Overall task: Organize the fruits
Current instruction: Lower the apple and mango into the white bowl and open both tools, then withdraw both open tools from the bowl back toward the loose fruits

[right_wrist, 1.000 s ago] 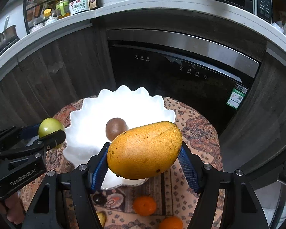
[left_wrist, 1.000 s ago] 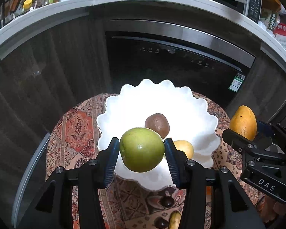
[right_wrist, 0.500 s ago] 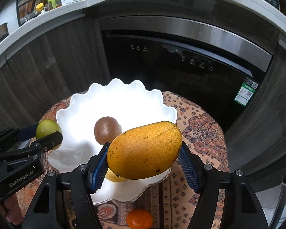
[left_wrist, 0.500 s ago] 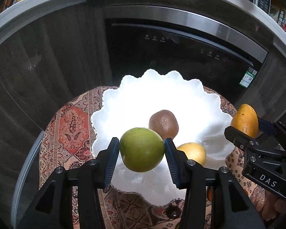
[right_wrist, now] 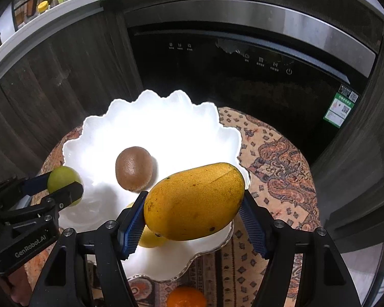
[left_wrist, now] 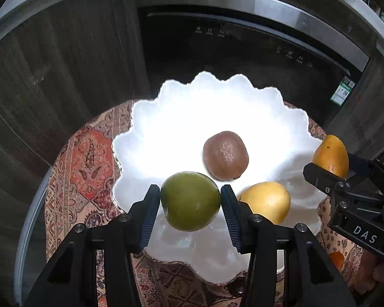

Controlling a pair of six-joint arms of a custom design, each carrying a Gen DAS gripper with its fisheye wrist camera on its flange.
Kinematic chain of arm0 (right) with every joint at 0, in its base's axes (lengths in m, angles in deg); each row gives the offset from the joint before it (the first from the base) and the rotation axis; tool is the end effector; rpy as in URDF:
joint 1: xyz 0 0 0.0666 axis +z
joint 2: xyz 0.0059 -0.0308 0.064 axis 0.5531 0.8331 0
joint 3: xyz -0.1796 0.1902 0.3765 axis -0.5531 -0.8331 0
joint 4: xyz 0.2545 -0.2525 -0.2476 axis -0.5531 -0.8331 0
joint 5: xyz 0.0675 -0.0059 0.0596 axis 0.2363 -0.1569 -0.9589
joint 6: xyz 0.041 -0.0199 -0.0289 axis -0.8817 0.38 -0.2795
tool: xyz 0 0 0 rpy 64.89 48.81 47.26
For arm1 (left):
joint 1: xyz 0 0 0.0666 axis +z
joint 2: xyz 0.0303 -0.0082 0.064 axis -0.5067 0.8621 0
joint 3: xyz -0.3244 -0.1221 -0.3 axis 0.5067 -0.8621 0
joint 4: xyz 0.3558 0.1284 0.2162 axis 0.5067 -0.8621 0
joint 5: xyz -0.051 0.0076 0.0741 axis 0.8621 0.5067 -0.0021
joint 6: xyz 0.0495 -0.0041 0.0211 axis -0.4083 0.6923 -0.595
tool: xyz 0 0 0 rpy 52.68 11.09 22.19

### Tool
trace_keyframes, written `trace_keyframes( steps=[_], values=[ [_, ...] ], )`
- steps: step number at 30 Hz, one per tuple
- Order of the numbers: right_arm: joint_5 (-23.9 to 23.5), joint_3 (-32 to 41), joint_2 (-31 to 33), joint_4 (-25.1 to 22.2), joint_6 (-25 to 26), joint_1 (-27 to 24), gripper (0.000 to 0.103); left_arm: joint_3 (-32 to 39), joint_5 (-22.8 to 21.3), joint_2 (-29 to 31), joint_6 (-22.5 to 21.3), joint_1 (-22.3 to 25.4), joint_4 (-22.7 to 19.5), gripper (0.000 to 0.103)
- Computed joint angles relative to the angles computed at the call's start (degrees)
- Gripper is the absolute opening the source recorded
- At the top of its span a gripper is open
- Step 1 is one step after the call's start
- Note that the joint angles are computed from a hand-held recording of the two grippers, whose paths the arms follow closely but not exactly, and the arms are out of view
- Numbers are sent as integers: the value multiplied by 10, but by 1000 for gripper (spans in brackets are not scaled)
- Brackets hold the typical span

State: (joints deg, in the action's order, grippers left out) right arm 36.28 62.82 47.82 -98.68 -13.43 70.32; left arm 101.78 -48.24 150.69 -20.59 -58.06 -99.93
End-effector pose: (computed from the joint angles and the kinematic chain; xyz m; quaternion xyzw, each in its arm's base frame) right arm 0.4701 0.3305 0.3264 0.1938 0.9355 -0.0186 0.2948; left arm 0.5622 -0.2983 0.3273 0.2972 0.9156 -0.0915 0.2550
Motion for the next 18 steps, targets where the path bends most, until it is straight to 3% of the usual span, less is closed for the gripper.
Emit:
trace_keyframes(
  steps=[1, 2, 4, 6, 11, 18],
  values=[
    [-8, 1, 2, -2, 1, -2, 70, 0, -1, 1, 1, 0, -1, 58],
    [-15, 2, 4, -6, -1, -3, 71, -1, -7, 0, 5, 0, 1, 74],
    [-25, 4, 9, -19, -11, -5, 72, -4, -16, -2, 11, 1, 7, 86],
    [-19, 4, 10, -26, -20, -4, 77, -7, -20, -4, 7, 1, 9, 86],
    [52, 6, 2, -32, -32, 12, 102, -12, -23, -7, 5, 1, 3, 87],
    [82, 18, -5, -56, -31, 20, 102, -20, -21, -24, 13, 2, 9, 88]
  ],
)
